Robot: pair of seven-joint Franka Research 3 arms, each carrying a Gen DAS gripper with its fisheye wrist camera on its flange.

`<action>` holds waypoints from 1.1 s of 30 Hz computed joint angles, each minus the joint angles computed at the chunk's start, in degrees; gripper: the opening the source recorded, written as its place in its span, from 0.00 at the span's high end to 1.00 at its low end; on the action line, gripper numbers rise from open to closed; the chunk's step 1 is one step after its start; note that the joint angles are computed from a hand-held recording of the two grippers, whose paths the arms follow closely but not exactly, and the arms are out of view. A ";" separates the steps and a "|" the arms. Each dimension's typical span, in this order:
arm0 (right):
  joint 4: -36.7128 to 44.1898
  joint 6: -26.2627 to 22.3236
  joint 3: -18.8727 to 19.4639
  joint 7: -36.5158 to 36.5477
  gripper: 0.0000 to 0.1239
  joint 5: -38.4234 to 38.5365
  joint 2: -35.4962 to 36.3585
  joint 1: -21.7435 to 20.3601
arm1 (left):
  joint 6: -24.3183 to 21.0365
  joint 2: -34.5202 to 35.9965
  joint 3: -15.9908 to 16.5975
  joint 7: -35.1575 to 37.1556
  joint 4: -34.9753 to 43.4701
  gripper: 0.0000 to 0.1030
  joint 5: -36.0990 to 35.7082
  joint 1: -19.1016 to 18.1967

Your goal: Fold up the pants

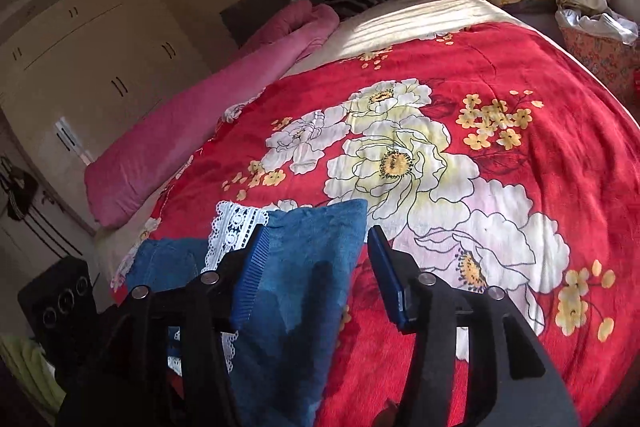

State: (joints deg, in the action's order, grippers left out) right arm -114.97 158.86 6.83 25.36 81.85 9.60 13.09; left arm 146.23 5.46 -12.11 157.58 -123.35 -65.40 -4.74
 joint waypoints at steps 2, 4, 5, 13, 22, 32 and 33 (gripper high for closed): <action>-2.70 2.19 0.57 -3.60 0.55 3.07 -2.22 0.63 | 2.48 -1.37 0.12 0.97 -1.21 0.45 -1.52 -0.01; -5.48 4.25 0.78 -7.88 0.55 7.22 -4.53 1.68 | 5.71 -2.52 0.26 2.02 -2.49 0.44 -3.54 -0.32; -6.76 4.96 0.75 -9.76 0.55 8.97 -5.57 2.33 | 6.72 -2.59 0.55 2.29 -2.39 0.44 -4.23 -0.37; -12.68 9.84 1.68 -13.95 0.54 11.29 -8.01 8.57 | 7.08 -1.30 1.93 -2.10 0.50 0.44 -6.55 1.00; -13.80 11.03 3.76 -1.20 0.53 0.15 -3.15 11.60 | 18.21 3.82 -1.02 -7.45 2.07 0.44 1.38 -0.56; -13.58 14.22 5.12 -3.37 0.52 1.91 -2.71 11.99 | 19.02 6.31 -6.77 -8.38 2.08 0.44 0.14 6.15; -13.79 13.27 4.95 -3.57 0.51 2.57 -3.30 11.79 | 18.41 5.34 -6.56 -7.60 1.54 0.44 -1.19 6.33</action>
State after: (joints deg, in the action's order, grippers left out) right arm -128.77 172.13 11.78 21.79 84.42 6.30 24.89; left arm 164.64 10.80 -18.67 149.98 -121.81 -66.59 1.59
